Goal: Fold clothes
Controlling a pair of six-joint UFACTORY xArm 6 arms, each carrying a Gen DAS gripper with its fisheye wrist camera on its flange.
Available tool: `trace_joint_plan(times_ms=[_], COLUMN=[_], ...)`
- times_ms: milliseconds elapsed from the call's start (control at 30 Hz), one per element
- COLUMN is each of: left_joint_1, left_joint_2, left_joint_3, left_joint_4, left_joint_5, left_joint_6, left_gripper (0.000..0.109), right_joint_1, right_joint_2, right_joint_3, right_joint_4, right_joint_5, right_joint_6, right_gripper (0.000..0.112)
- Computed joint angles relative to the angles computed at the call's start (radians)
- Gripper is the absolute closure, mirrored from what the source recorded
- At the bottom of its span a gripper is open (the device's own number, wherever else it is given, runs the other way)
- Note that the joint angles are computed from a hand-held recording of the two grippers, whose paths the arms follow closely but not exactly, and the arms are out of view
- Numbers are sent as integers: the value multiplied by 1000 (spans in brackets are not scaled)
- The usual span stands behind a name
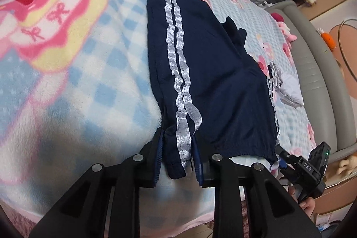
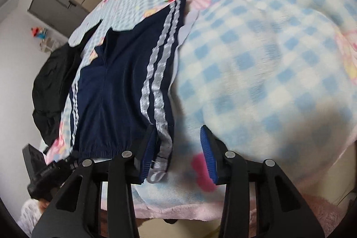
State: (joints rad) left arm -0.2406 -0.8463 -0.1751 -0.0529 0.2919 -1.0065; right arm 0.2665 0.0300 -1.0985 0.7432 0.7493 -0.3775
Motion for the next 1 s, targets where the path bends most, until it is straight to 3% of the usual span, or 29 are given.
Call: trace_joint_plan(times_ms=[133, 200, 367, 467, 600, 700, 767, 867, 933, 967, 1000], left_joint_1=[-4, -5, 80, 161, 260, 282, 292, 314, 311, 308, 310], left_joint_2=[-6, -15, -122, -23, 238, 418, 506, 581, 594, 598, 604], left_joint_3=[23, 35, 53, -38, -192, -310, -375, -445, -455, -452, -449], left_joint_4=[-91, -129, 116, 100, -131, -394, -495, -474, -470, -440, -374], left_joint_5=[-79, -114, -103, -55, -86, -109, -105, -55, -68, -90, -106], left_joint_6=[61, 81, -105, 9, 317, 600, 723, 760, 772, 749, 698], left_gripper=[83, 83, 69, 69, 69, 69, 69, 69, 69, 73, 83], right_joint_1=[-45, -23, 52, 98, 161, 216, 245, 266, 281, 287, 293], right_joint_2=[6, 10, -97, -113, 57, 218, 358, 550, 665, 709, 727], right_joint_3=[-16, -15, 80, 52, -200, -385, -547, -783, -933, -994, -1016], right_joint_4=[145, 98, 55, 89, -7, -93, -167, -249, -297, -314, -327], right_joint_5=[95, 70, -223, -294, -123, -72, -39, 38, 94, 121, 135], right_joint_6=[-140, -120, -105, -191, -169, -135, -56, 26, 76, 92, 94], right_gripper=[69, 70, 69, 68, 66, 66, 66, 66, 66, 66, 66])
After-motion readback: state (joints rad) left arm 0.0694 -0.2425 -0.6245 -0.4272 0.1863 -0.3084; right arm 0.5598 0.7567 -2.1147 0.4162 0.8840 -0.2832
